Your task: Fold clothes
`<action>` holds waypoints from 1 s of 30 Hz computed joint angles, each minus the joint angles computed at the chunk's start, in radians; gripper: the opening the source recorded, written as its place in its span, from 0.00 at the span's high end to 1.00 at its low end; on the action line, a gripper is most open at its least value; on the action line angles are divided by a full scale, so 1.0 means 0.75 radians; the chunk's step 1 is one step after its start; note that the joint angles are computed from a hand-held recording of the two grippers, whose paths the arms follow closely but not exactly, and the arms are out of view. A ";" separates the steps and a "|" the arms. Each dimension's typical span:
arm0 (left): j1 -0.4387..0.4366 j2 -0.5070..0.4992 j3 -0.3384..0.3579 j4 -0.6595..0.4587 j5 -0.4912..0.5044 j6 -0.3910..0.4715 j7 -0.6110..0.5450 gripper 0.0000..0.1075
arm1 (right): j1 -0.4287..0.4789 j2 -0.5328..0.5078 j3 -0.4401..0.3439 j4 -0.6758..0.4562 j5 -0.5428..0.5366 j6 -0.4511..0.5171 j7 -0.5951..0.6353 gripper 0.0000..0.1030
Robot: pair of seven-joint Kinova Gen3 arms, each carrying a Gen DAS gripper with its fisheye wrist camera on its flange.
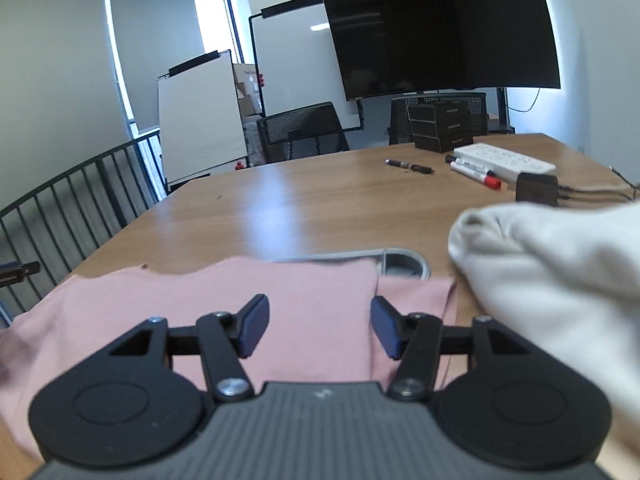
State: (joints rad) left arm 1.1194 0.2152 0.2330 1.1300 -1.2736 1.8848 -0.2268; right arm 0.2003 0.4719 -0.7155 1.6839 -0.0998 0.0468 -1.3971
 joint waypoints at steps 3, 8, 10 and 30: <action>0.060 -0.064 -0.057 0.077 0.132 -0.124 0.163 0.38 | 0.165 -0.048 -0.185 0.185 0.012 -0.087 -0.049 0.37; -0.063 -0.084 0.097 0.144 0.175 -0.119 0.230 0.37 | 0.352 -0.068 -0.411 0.428 0.015 -0.281 -0.227 0.37; -0.077 -0.108 0.102 0.178 0.185 -0.139 0.263 0.36 | 0.299 -0.092 -0.367 0.474 -0.028 -0.343 -0.295 0.37; -0.071 -0.087 0.131 0.137 0.267 -0.088 0.317 0.28 | -0.884 -0.259 0.524 0.468 -0.743 -0.430 0.059 0.61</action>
